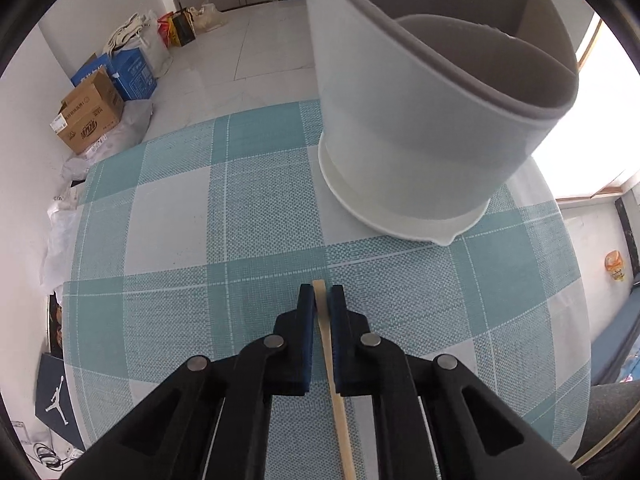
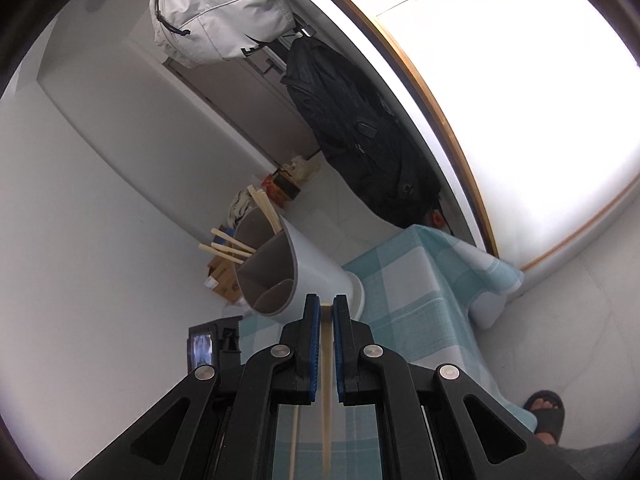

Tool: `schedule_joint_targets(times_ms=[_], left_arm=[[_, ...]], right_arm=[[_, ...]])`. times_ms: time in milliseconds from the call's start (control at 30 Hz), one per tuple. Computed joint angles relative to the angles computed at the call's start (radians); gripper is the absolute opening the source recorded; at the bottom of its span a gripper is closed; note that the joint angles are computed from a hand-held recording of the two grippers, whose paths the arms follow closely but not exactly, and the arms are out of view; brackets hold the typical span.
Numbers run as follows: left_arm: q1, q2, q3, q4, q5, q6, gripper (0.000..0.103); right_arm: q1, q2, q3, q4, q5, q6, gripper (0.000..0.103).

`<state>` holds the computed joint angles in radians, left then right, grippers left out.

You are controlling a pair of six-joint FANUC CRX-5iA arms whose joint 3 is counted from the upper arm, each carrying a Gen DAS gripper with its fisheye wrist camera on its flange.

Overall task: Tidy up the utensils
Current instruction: 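Grasp the last chopstick with the left tool while the right tool holds its chopstick raised, then carry both held chopsticks over the white holder and lower them in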

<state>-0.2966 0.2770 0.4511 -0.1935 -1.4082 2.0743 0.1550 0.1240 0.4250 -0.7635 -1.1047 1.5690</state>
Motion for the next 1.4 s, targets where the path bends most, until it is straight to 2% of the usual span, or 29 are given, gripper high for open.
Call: schedule_joint_targets(times_ms=[133, 233, 333, 433, 567, 700, 833, 1067, 1167, 1267, 1400], left_arm=[[0.01, -0.034, -0.058, 0.038, 0.049, -0.01, 0.002], [0.023, -0.061, -0.106, 0.089, 0.091, -0.064, 0.002], [0.038, -0.068, -0.123, 0.136, 0.1, -0.091, 0.002], [0.065, -0.043, -0.097, 0.185, 0.075, -0.096, 0.003], [0.05, 0.006, -0.022, 0.155, 0.011, -0.116, 0.003], [0.011, 0.016, 0.006, 0.082, 0.003, -0.157, 0.002], [0.011, 0.006, -0.007, 0.095, 0.027, -0.135, 0.002], [0.002, -0.137, -0.107, 0.027, 0.213, -0.019, 0.002], [0.0, -0.226, -0.187, 0.019, 0.352, 0.035, 0.002], [-0.013, -0.267, -0.213, -0.015, 0.406, 0.084, 0.002], [-0.032, -0.288, -0.23, -0.057, 0.434, 0.106, 0.002]], right_arm=[[-0.001, -0.001, -0.001, -0.001, -0.005, -0.004, 0.006], [0.0, 0.0, 0.003, -0.002, -0.008, 0.001, 0.006], [0.002, 0.001, 0.004, -0.004, -0.012, 0.005, 0.006], [0.008, 0.003, 0.006, 0.0, -0.013, 0.005, 0.006], [0.008, 0.001, 0.003, 0.002, -0.007, 0.005, 0.006], [0.005, 0.001, 0.003, -0.002, -0.009, 0.008, 0.006], [0.011, 0.0, 0.002, 0.009, -0.005, 0.009, 0.006], [0.04, -0.018, -0.019, 0.034, 0.031, 0.031, 0.006], [0.043, -0.03, -0.03, 0.002, 0.046, 0.072, 0.006], [0.064, -0.05, -0.047, -0.003, 0.069, 0.12, 0.006], [0.102, -0.074, -0.068, 0.019, 0.104, 0.15, 0.006]])
